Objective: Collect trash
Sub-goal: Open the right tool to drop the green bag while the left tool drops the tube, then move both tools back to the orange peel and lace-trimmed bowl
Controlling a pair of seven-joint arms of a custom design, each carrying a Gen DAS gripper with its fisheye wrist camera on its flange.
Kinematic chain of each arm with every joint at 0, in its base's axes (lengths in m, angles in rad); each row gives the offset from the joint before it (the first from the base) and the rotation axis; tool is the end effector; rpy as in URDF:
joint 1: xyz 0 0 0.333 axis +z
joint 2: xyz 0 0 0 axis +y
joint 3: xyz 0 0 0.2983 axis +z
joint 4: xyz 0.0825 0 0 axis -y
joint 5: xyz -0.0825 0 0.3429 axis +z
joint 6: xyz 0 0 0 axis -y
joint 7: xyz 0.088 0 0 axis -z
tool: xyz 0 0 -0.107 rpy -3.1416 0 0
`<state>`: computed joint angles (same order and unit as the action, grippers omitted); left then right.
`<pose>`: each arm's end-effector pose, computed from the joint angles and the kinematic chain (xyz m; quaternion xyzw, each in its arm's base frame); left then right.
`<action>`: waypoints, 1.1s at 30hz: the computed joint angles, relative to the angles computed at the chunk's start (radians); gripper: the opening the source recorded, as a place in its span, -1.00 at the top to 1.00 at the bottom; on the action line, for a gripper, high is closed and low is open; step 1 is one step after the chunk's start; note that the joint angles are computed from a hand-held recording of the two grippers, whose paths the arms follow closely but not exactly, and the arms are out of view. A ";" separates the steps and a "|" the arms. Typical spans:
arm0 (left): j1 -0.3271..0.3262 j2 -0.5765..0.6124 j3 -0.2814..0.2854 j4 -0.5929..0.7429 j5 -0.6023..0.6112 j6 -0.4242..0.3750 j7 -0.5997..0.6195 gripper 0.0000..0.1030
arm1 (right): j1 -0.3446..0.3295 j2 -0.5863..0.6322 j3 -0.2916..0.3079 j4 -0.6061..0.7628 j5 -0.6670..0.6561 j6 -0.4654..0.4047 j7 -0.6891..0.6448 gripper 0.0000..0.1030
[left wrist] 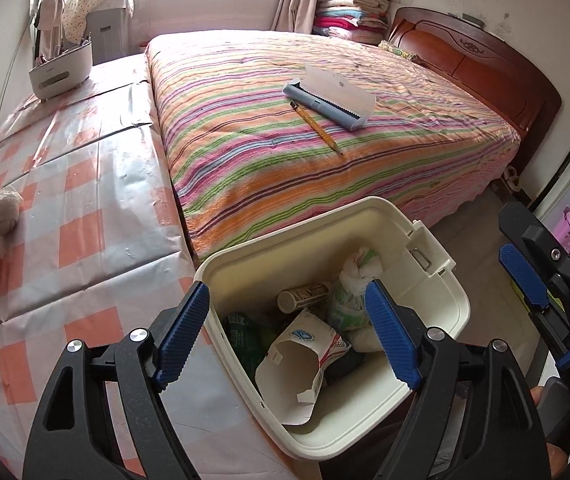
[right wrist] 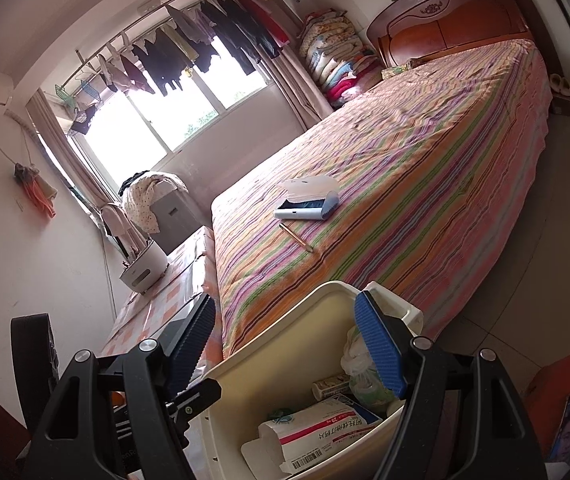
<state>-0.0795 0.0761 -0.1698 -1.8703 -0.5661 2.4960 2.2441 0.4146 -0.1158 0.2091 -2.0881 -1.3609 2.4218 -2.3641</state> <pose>0.5680 -0.1384 0.5296 -0.4558 0.8201 -0.3328 0.0946 0.4247 0.3051 0.5246 -0.3120 0.7783 -0.2884 0.4623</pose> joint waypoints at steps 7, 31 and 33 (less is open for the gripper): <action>0.032 0.033 0.023 0.063 0.013 0.000 -0.091 -0.72 | 0.008 0.057 -0.011 0.059 0.024 0.039 -0.059 -0.36; 0.201 0.174 0.075 0.282 0.065 -0.041 -0.202 -0.79 | 0.145 0.480 -0.151 0.559 0.174 0.306 -0.509 -0.66; 0.217 0.188 0.080 0.290 0.063 -0.015 -0.219 -0.87 | 0.150 0.532 -0.153 0.629 0.230 0.324 -0.601 -0.67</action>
<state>0.1379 0.2642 -0.0895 -1.5800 -0.5035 2.4811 2.0256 0.5650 0.4159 0.0557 -1.4587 -1.1311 2.7462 -2.9652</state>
